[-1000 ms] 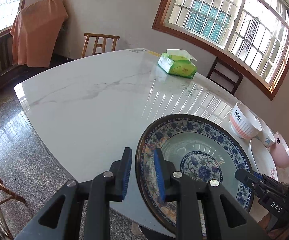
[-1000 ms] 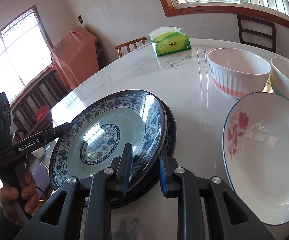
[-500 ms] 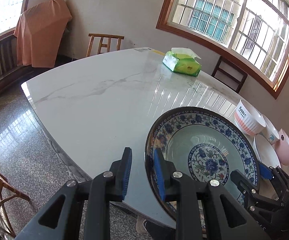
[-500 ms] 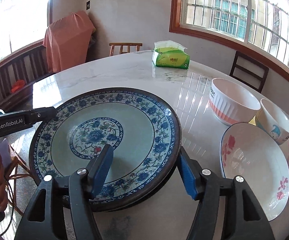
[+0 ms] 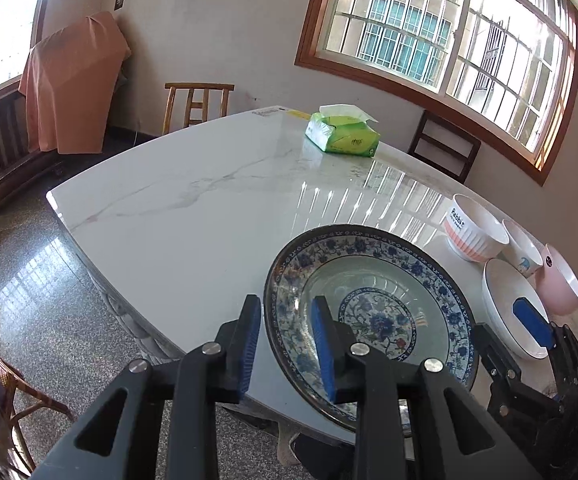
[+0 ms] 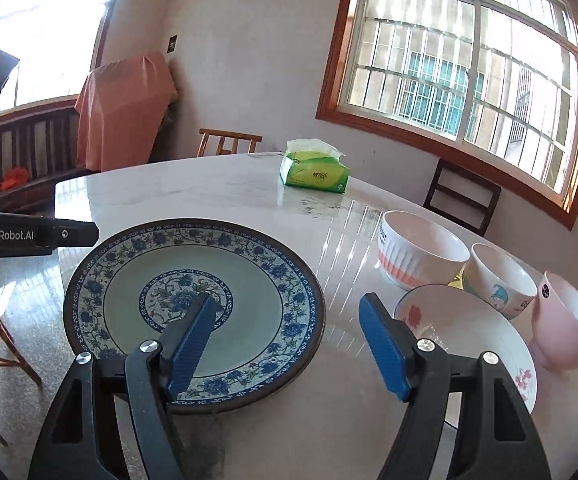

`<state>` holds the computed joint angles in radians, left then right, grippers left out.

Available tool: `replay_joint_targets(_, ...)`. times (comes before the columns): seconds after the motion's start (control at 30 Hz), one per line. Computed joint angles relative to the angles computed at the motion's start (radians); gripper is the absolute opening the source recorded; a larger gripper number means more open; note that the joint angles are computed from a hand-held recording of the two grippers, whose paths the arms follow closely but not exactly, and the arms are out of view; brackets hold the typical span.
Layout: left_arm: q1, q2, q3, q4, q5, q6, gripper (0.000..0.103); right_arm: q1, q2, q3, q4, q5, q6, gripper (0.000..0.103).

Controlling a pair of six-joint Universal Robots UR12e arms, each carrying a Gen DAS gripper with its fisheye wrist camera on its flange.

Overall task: Organize plates and bowls
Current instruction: 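Move the right gripper to the pink-flowered white plate and grasp its rim, then lift the pink-flowered plate and carry it over the stacked blue plates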

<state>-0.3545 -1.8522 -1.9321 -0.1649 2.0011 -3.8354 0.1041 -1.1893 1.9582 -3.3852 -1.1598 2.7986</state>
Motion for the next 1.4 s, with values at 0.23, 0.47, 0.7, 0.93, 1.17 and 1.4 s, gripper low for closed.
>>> replay_joint_targets(0.23,-0.005,-0.036,0.075,0.029,-0.199,0.089,0.027,-0.146,-0.045,0.021,0.109,0.089,0.202,0.054)
replay_joint_targets(0.47,0.006,-0.141,0.256,-0.071,-0.455,0.151,0.027,-0.253,-0.037,-0.038,0.284,0.151,0.310,0.045)
replay_joint_targets(0.7,0.008,-0.244,0.437,-0.272,-0.527,0.188,0.027,-0.273,-0.005,-0.113,0.456,0.198,0.306,0.037)
replay_joint_targets(0.93,0.014,-0.305,0.529,-0.408,-0.550,0.184,0.027,-0.265,0.027,-0.170,0.552,0.206,0.274,0.036)
replay_joint_targets(1.17,0.009,-0.326,0.558,-0.437,-0.554,0.188,0.027,-0.257,0.052,-0.203,0.623,0.206,0.253,0.033)
replay_joint_targets(1.4,0.001,-0.329,0.548,-0.418,-0.523,0.157,0.017,-0.253,0.055,-0.212,0.687,0.200,0.207,0.014)
